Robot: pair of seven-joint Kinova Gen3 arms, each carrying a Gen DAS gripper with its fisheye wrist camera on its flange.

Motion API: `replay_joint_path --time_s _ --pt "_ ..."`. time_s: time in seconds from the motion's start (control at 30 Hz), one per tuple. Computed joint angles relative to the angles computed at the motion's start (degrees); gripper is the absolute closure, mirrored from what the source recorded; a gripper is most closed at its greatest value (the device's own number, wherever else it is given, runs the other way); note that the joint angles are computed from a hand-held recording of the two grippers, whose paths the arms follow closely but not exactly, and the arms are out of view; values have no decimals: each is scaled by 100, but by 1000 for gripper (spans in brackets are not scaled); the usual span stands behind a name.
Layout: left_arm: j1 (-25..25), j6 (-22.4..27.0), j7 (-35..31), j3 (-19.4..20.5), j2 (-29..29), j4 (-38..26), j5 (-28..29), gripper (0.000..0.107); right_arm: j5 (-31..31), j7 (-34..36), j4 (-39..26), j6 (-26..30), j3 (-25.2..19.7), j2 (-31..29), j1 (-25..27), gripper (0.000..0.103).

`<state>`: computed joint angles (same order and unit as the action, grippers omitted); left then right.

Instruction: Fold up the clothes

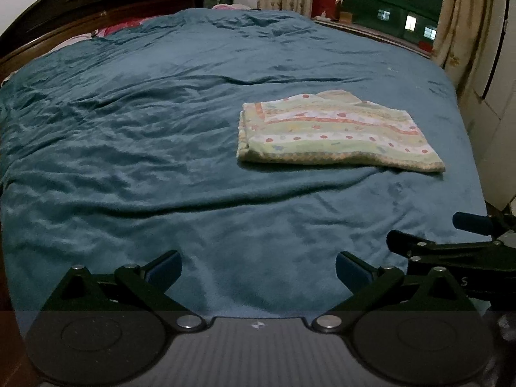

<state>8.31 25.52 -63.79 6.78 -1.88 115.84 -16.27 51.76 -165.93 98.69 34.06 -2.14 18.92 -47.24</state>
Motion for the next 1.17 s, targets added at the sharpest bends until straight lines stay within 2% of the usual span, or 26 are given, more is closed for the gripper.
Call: replay_joint_path --time_s 1.17 --pt "248 -187 -204 -79 288 -344 33 4 404 -625 -74 185 -3 -45 79 0"
